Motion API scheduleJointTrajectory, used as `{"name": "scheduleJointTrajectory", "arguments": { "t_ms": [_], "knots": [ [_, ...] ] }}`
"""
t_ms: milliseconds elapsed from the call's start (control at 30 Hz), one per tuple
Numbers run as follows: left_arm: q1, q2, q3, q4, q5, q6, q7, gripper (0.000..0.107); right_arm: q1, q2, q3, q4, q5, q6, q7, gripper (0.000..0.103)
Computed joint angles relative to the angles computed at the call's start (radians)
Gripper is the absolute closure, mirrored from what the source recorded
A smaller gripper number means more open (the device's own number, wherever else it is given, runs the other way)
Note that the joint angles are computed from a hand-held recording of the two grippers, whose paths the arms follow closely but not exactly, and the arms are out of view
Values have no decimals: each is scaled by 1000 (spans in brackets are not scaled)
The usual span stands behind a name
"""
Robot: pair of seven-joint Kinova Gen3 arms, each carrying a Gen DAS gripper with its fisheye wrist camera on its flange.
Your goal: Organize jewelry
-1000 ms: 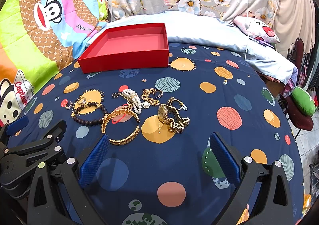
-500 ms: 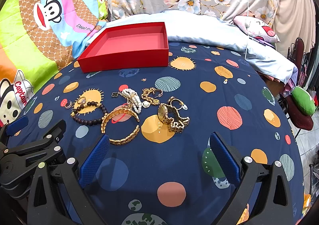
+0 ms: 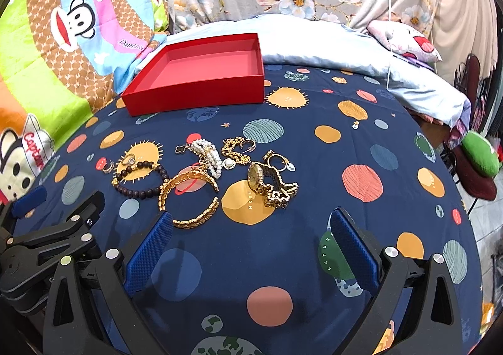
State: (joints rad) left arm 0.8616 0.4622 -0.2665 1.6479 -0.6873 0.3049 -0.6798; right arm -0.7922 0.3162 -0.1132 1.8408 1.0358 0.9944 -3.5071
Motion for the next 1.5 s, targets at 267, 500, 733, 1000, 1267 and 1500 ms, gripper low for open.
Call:
{"name": "scheduleJointTrajectory", "arguments": {
  "t_ms": [267, 500, 733, 1000, 1267, 1500],
  "knots": [
    [-134, -25, 105, 26, 153, -42, -71, 12, 53, -28, 8, 20, -23, -46, 12, 6],
    [-246, -18, 211, -4, 297, -2, -223, 12, 140, -26, 29, 25, -47, -170, 82, 31],
    [-300, -11, 261, -20, 397, 9, -343, 12, 181, -10, 56, 1, -143, -271, 212, 58],
    [-299, -8, 256, -28, 439, 16, -390, 12, 169, -18, 93, 19, -160, -339, 231, 90],
    [-332, -11, 285, -22, 492, -9, -452, 12, 140, -49, 96, 66, -122, -342, 135, 95],
    [-313, 28, 239, -116, 482, 42, -444, 12, 153, -61, 74, 89, -100, -347, 95, 95]
  ]
}}
